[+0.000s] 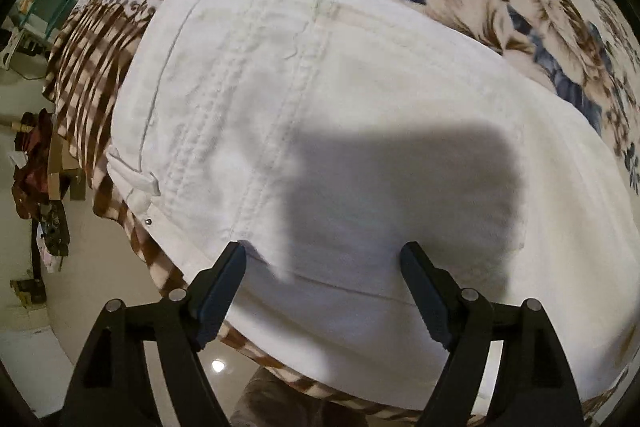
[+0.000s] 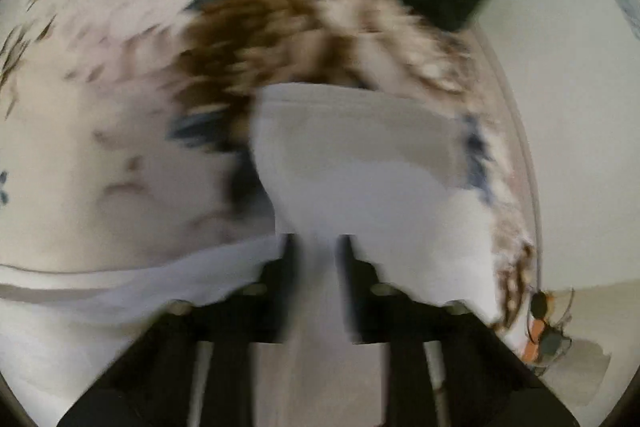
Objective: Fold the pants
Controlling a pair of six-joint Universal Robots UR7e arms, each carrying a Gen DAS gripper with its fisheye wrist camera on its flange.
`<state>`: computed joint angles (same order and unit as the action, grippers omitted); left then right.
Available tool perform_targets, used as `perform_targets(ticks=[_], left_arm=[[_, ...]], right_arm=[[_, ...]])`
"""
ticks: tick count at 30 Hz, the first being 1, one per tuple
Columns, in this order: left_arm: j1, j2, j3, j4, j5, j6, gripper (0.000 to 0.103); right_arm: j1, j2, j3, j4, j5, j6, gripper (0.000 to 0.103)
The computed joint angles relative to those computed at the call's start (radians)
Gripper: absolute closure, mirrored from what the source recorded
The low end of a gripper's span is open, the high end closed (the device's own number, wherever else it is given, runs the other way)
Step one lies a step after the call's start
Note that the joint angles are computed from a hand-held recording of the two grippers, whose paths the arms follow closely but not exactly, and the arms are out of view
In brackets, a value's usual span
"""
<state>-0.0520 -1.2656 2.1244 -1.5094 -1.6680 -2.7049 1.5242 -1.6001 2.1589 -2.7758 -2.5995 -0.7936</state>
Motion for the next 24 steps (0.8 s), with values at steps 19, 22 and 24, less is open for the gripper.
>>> perform_targets(ticks=[19, 22, 24], left_arm=[[-0.205, -0.172, 0.228, -0.159, 0.049, -0.338, 0.000], [-0.255, -0.196, 0.189, -0.087, 0.038, -0.434, 0.000], [-0.294, -0.200, 0.162, -0.057, 0.017, -0.514, 0.000]], right_arm=[[-0.542, -0.349, -0.322, 0.891, 0.663, 0.658, 0.065], [-0.527, -0.373, -0.283, 0.943, 0.621, 0.684, 0.065], [-0.501, -0.417, -0.237, 0.950, 0.612, 0.640, 0.065]])
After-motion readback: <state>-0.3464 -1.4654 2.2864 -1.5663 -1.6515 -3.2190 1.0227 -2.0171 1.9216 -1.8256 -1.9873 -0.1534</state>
